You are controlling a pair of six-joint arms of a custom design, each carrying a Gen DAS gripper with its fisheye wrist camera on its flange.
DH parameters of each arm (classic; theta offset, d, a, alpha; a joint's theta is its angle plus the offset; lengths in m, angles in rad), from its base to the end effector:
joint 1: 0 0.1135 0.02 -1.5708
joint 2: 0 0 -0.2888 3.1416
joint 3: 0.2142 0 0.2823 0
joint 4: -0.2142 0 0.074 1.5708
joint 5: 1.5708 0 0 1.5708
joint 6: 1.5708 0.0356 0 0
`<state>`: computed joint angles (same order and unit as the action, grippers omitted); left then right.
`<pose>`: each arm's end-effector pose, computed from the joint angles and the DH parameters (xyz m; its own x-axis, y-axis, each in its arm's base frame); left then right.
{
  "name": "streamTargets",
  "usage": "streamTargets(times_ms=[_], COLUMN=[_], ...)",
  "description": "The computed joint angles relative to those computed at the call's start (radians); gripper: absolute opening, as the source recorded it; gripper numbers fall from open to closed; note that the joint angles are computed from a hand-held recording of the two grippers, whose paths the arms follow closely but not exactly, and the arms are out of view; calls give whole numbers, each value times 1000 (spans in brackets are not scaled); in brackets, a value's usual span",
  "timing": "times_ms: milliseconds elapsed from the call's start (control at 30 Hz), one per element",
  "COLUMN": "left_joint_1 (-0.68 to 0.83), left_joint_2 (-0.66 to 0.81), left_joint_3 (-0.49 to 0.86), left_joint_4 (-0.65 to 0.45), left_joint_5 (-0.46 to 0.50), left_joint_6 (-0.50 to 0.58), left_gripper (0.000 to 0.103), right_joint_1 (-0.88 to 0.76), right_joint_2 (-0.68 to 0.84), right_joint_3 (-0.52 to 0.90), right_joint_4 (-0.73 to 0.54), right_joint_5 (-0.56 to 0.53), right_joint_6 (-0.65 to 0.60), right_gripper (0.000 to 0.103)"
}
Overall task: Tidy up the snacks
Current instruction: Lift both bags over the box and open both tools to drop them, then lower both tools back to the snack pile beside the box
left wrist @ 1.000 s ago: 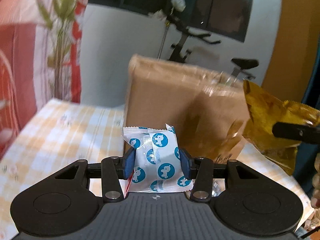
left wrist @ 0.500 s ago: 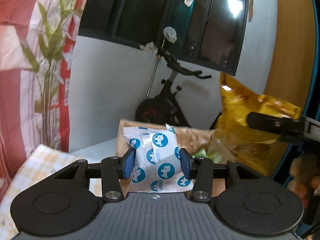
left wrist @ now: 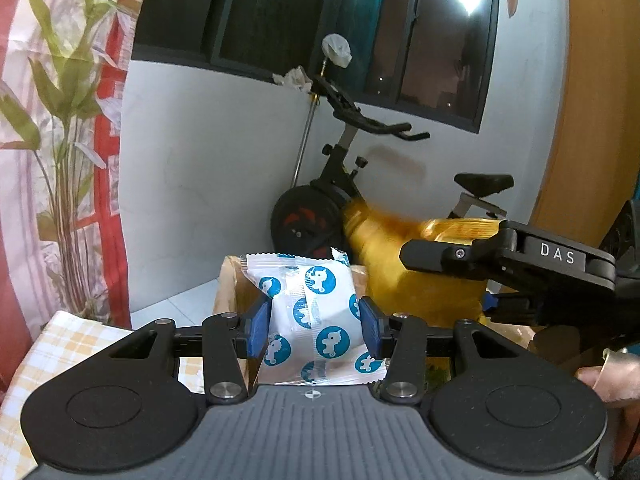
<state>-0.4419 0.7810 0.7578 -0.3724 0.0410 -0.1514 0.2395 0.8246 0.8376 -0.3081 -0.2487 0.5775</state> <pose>0.1740 -0.0839 0.3282 -0.4140 0.0291 -0.9098 0.4037 0.9017 -0.1548 0.1949 0.0566 0.3576 -0.4871 0.4257 -0.7625 -0.2301 0.7797 0.5823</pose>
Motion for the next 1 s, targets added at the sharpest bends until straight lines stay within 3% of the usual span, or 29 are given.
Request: streamTargets(times_ms=[67,167,367,567,733,833,933,1000], left_joint_1=[-5,-16,-9,-47,-90,-120,-191,-256], left_joint_2=[3,12,-40,-186,-337,-425,-487,-521], left_joint_3=[-2,10,46,25,-31,-72,-111,-137], left_joint_4=[6,2,-84,-217,-341,-402,-458,-497], left_joint_5=[9,-23,-58,-118,-172,-205,-274,-326], left_joint_6=[0,8,17,-6,-76,-130,-199,-253], left_gripper=[51,65,66,68,69,69,69,69], right_joint_1=[-12,-27,23,183,552,881,1186,1319], right_joint_2=[15,18,-5,-158,-280,-297,-247,-203], right_joint_3=[7,9,35,32,14,23,48,57], right_joint_4=[-21,-33,-86,-236,-383,-563,-871,-1073], right_joint_5=[1,-12,75,311,737,1084,1334,1397], right_joint_6=[-9,-13,-50,-145,-153,7,384,653], right_gripper=[89,91,91,95,99,99,99,99])
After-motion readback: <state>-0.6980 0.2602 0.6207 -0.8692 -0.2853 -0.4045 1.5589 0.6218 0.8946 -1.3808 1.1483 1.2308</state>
